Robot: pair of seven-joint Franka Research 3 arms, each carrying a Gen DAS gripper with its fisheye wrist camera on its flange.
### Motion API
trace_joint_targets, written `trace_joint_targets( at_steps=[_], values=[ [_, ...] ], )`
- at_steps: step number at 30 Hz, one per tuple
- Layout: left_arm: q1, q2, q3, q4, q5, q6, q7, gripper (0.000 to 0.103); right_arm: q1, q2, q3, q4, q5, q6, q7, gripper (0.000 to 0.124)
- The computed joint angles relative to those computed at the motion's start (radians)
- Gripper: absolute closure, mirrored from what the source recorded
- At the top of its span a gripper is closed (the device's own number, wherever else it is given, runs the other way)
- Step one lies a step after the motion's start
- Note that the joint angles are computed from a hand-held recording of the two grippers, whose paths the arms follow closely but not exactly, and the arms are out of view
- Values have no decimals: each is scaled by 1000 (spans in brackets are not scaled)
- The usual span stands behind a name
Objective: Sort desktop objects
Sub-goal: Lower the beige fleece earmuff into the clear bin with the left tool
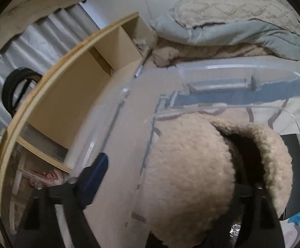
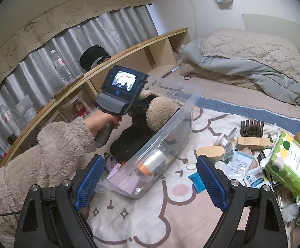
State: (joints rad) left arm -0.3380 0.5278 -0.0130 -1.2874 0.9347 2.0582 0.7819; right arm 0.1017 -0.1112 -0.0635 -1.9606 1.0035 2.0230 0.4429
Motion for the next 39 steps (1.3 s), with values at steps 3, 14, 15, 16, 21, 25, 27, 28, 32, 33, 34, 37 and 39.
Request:
trace_joint_targets(
  at_steps=[3, 14, 15, 16, 21, 25, 27, 28, 32, 33, 34, 37, 39],
  values=[
    [-4, -7, -3, 2, 3, -14, 34, 19, 1, 2, 2, -2, -3, 7, -2, 33],
    [8, -96, -31, -76, -7, -10, 58, 18, -2, 7, 3, -6, 9, 31, 0, 33],
    [16, -99, -36, -76, -21, -12, 62, 18, -2, 8, 3, -5, 9, 29, 2, 33],
    [24, -101, -41, -77, -41, -15, 63, 18, -2, 9, 3, -4, 10, 27, 5, 33],
    [26, -77, -35, -34, -76, -82, 26, 18, -1, 5, 3, -8, 15, 29, 10, 33],
    [14, -74, -44, -52, -41, -87, 125, 31, 1, -3, 2, -17, 17, 34, -3, 33],
    [32, -92, -64, -75, -86, -63, 186, 55, 3, -5, 3, -20, 15, 41, -10, 33],
    [34, -92, -68, -70, -105, -70, 204, 59, 4, -4, 3, -19, 14, 41, -10, 33],
    [42, -91, -85, -55, -178, -123, 299, 58, 4, 7, 3, -10, 7, 34, 1, 33],
    [44, -90, -87, -52, -196, -136, 319, 56, 4, 6, 3, -10, 7, 33, -1, 33],
    [41, -89, -87, -52, -200, -150, 332, 46, 4, 5, 3, -11, 7, 33, -3, 33],
    [26, -111, -82, -95, -163, -155, 353, 34, 2, 0, 1, -14, 15, 30, -14, 33],
    [33, -133, -90, -126, -178, -149, 366, 34, 2, -3, -1, -14, 21, 25, -16, 33]
  ],
)
